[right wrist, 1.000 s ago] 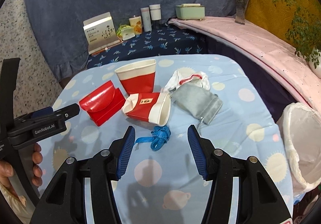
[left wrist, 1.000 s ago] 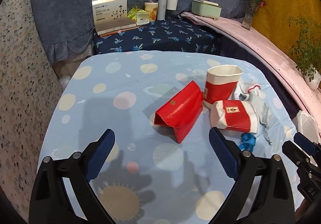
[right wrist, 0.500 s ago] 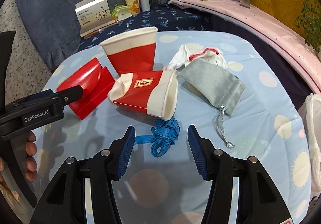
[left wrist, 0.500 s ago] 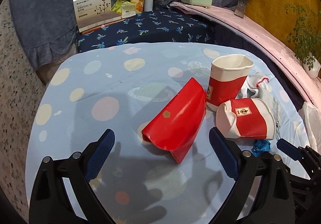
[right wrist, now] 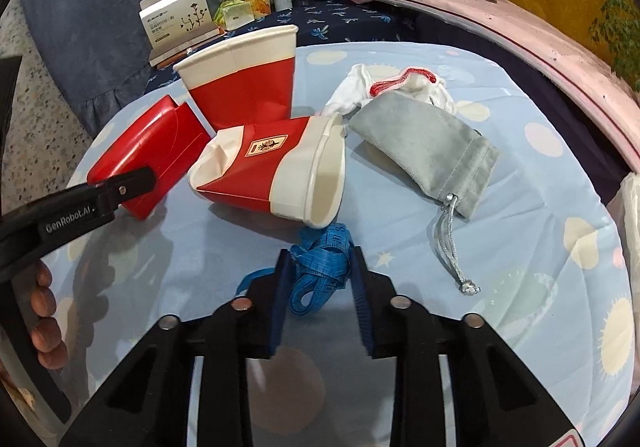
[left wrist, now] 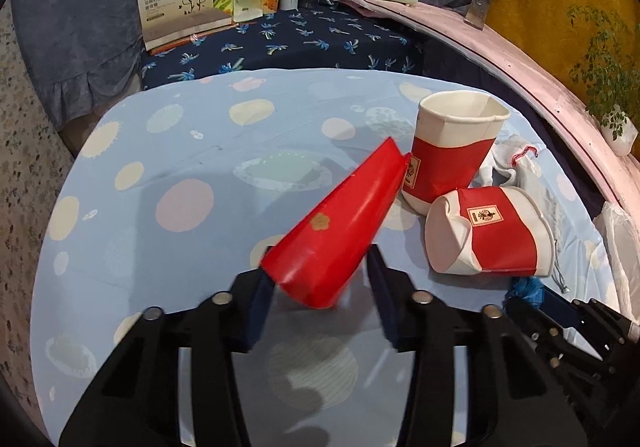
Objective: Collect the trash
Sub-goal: 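Grasp the blue ribbon with the right gripper while the left grasps the red folded box, then carry the blue ribbon and red box over the wastebasket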
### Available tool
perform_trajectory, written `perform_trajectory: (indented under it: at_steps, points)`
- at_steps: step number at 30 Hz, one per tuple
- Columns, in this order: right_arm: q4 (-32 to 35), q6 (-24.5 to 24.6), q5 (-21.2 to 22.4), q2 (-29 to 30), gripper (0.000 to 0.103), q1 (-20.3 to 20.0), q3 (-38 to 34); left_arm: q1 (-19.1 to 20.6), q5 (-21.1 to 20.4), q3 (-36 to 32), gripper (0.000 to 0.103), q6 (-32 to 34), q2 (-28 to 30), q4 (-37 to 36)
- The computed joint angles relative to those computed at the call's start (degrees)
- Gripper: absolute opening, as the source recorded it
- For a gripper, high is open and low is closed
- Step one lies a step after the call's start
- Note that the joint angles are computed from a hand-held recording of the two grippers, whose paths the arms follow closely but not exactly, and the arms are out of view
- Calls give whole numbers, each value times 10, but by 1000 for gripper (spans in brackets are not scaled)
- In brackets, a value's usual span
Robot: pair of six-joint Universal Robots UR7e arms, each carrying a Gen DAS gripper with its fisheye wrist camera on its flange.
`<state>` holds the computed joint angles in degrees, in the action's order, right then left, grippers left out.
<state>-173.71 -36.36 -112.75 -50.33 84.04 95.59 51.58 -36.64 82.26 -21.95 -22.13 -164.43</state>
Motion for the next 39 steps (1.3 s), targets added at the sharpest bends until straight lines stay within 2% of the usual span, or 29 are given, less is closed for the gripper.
perform_trajectory:
  at_steps: [1,3,4,8,15,22,32,39]
  points:
    - [4,5,3,-3,24,-1,0,-1,0,2,30,-2,-1,2]
    - [6,10,6,-8,23,-2,4,-4,-2,8,13,-11,-5,5]
    - [4,10,7,-12,23,-2,8,-7,0,12,9,-20,-8,7]
    - [-1,9,20,-31,23,-1,22,-18,4,29,4,-32,-16,-2]
    - [-17,8,48,-75,23,6,48,-51,15,38,3,-21,-24,-22]
    - [-33,4,80,-127,23,11,69,-89,1,24,3,2,-21,-46]
    - [-54,7,115,-194,23,4,81,-131,-22,-47,3,47,20,-44]
    - [-63,14,130,-232,23,-20,83,-149,-45,-123,3,76,64,-16]
